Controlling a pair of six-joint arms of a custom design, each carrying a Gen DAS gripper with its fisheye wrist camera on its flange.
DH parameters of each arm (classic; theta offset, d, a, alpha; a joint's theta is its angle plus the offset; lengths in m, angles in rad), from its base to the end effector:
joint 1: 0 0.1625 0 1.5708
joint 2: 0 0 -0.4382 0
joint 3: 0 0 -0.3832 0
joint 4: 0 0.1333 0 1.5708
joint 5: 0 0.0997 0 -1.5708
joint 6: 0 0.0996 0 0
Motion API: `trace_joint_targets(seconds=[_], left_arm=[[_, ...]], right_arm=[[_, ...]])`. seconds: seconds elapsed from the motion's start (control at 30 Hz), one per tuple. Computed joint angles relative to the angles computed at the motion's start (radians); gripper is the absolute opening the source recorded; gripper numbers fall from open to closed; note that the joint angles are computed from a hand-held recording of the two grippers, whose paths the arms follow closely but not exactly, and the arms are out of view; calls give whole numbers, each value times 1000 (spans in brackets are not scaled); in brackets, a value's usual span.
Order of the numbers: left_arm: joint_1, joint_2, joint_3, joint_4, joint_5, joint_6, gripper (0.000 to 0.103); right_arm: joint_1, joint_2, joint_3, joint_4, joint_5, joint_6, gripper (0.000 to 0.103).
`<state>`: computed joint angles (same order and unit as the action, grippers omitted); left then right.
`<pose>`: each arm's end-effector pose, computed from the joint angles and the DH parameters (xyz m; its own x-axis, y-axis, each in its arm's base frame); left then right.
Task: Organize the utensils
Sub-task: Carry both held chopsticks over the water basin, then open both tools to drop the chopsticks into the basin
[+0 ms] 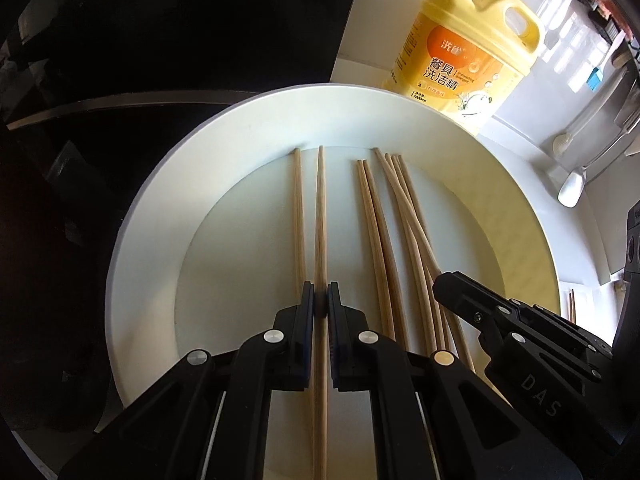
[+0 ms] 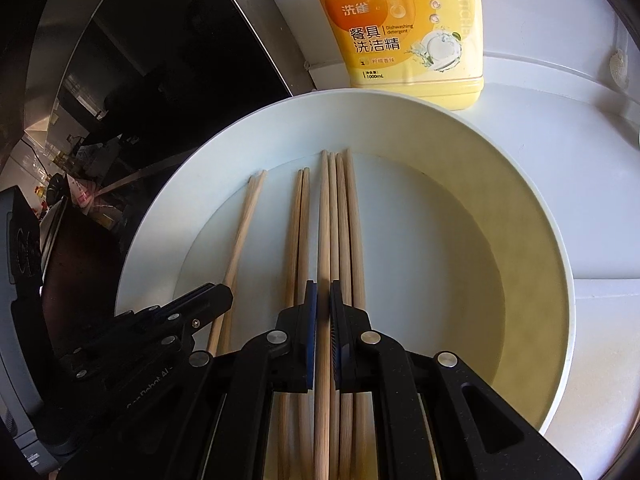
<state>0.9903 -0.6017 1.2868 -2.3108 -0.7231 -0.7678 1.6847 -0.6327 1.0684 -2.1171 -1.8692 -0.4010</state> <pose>-0.2435 -0.7505 0.1077 -0.7947 -0.3436 -0.5005 -0.0060 0.8288 -0.5594 0.1954 -0.7933 0.1763 -0.8336 -0.4558 0.3121 -0.4761 0.8793 0.0124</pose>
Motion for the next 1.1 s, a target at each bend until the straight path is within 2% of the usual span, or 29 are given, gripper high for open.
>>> trace_joint_targets(seconds=[0.17,0.27,0.33,0.4,0.43,0.47,0.6,0.67,0.8,1.1], left_arm=[[-1,2,-5,23,0,-9,9],[-12,-10,10,37,31,-26,28],[-23,-26,33,34,62,-45,52],[-32,-36,51,31,93,-59,60],[-36,-39,54,47,104,-73,61],[-39,-42,57,58,109,-84,62],[-47,-57,73,93,106,-148,76],[-52,-59,68,114,97,-156,76],[-75,-70,83,145,145,-186,80],[-133,-69,90,222,202,-296,80]], right_arm=[[0,10,-12,14,-11,6,8],[3,5,-10,-10,-20,-11,16],[3,-10,5,-32,-19,-23,19],[2,-23,17,-50,-16,-34,20],[2,-30,23,-57,-16,-39,20],[1,-35,28,-62,-17,-42,22],[-4,-58,47,-60,-5,-39,29],[-2,-67,47,-40,-2,-55,31],[-1,-102,82,-87,26,-87,35],[-31,-213,168,-123,105,-136,38]])
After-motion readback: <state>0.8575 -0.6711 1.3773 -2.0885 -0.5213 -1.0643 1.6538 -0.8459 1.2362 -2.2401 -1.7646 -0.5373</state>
